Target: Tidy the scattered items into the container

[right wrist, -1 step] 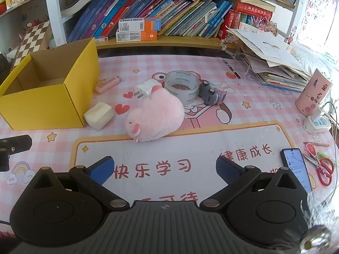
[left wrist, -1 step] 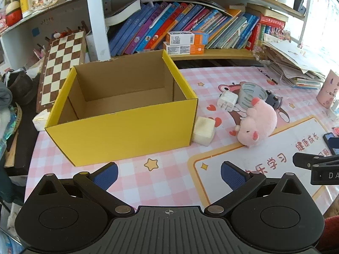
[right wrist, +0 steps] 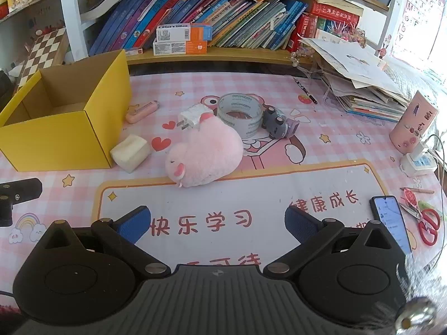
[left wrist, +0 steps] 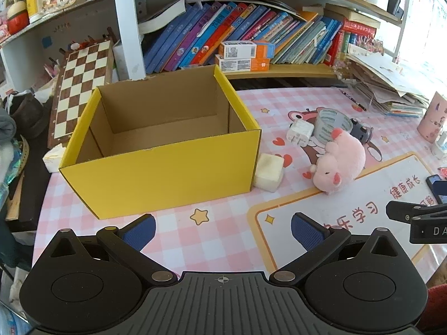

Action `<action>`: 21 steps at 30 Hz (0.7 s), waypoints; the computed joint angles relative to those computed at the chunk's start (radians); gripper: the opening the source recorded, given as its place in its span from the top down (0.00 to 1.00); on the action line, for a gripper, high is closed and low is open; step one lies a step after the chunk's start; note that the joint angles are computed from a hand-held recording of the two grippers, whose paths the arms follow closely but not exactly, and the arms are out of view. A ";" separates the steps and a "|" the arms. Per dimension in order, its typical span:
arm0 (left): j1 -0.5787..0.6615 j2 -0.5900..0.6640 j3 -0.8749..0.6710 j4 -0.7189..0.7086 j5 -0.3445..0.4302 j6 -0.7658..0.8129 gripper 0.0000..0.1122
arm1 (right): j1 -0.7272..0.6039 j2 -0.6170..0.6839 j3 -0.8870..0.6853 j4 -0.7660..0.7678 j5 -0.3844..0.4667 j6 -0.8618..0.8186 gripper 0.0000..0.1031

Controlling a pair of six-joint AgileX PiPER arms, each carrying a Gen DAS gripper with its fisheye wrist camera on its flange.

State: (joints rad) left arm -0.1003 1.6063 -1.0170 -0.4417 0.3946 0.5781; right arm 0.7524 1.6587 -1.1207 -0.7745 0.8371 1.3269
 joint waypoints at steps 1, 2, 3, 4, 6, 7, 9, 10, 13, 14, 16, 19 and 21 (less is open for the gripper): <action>0.000 0.000 -0.001 0.006 0.001 -0.006 0.08 | 0.000 -0.001 -0.001 0.001 0.001 -0.002 0.00; 0.000 0.001 -0.003 0.012 0.002 -0.013 0.08 | -0.001 -0.001 -0.002 0.003 0.002 -0.005 0.00; 0.000 0.001 -0.004 0.018 0.003 -0.020 0.08 | -0.001 -0.002 -0.003 0.006 0.003 -0.007 0.00; 0.000 0.001 -0.005 0.025 0.004 -0.027 0.08 | -0.002 0.000 -0.008 0.008 0.005 -0.010 0.00; -0.001 0.002 -0.008 0.038 0.006 -0.041 0.08 | -0.003 0.005 -0.012 0.009 0.004 -0.011 0.00; -0.001 0.002 -0.010 0.044 0.007 -0.048 0.08 | -0.003 0.008 -0.011 0.007 0.002 -0.008 0.00; -0.008 0.004 0.001 0.043 -0.009 -0.052 0.08 | -0.005 0.007 -0.008 0.014 0.002 -0.018 0.00; -0.002 0.007 -0.010 0.034 0.006 -0.038 0.08 | -0.006 0.008 -0.009 0.015 0.001 -0.020 0.00; 0.006 0.012 -0.022 0.023 0.027 -0.019 0.08 | -0.008 0.011 -0.015 0.019 0.002 -0.025 0.00; 0.005 0.012 -0.022 0.023 0.027 -0.018 0.08 | -0.010 0.013 -0.016 0.021 0.000 -0.027 0.00; 0.003 0.017 -0.026 0.029 0.031 -0.023 0.08 | -0.013 0.018 -0.015 0.025 -0.006 -0.029 0.00; -0.001 0.022 -0.028 0.036 0.033 -0.029 0.08 | -0.016 0.023 -0.016 0.033 -0.009 -0.035 0.00; -0.002 0.025 -0.027 0.037 0.032 -0.028 0.08 | -0.018 0.027 -0.020 0.041 -0.010 -0.044 0.00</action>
